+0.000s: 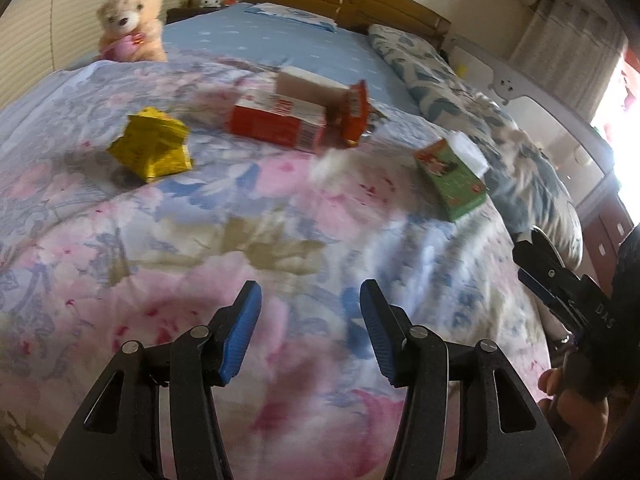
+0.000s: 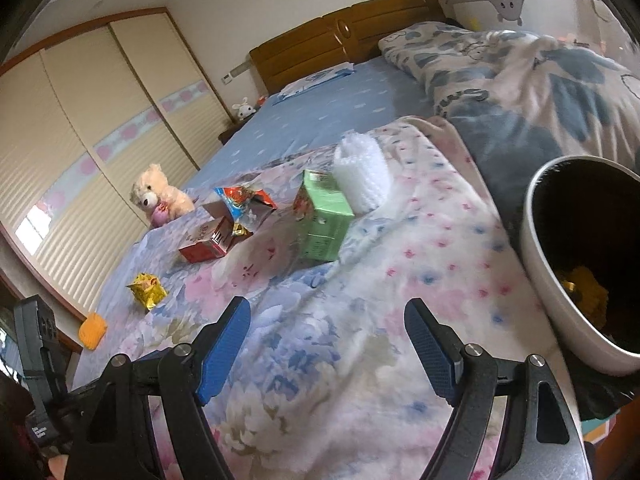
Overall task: Collect trash
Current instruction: 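Move both open tools back over the bed toward the remaining trash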
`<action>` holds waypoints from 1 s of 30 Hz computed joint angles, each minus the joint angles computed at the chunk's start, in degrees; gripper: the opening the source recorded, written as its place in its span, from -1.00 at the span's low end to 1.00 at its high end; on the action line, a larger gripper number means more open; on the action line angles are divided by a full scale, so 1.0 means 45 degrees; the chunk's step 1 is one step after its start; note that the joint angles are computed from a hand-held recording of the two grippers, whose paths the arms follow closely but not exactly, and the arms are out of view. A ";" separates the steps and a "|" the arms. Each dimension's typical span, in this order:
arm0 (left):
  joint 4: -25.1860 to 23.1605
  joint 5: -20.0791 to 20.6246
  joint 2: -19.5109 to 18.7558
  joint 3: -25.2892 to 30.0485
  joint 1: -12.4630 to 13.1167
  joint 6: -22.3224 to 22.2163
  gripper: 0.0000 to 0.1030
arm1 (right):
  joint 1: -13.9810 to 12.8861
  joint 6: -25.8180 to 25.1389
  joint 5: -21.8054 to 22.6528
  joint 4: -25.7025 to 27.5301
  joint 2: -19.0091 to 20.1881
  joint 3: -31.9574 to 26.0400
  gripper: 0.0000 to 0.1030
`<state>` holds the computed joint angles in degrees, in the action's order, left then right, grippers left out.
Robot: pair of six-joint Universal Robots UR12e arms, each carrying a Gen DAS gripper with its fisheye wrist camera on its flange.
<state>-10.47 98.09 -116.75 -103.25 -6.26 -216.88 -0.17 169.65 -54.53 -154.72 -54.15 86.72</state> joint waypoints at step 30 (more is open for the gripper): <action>-0.0512 0.1217 -0.0174 0.0221 0.1216 -0.0816 0.26 | 0.0744 0.0421 -0.0749 0.0853 0.1657 -0.2509 0.56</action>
<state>-12.77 103.57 -117.53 -102.25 -0.79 -220.55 3.18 171.55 -57.91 -150.88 -46.69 75.42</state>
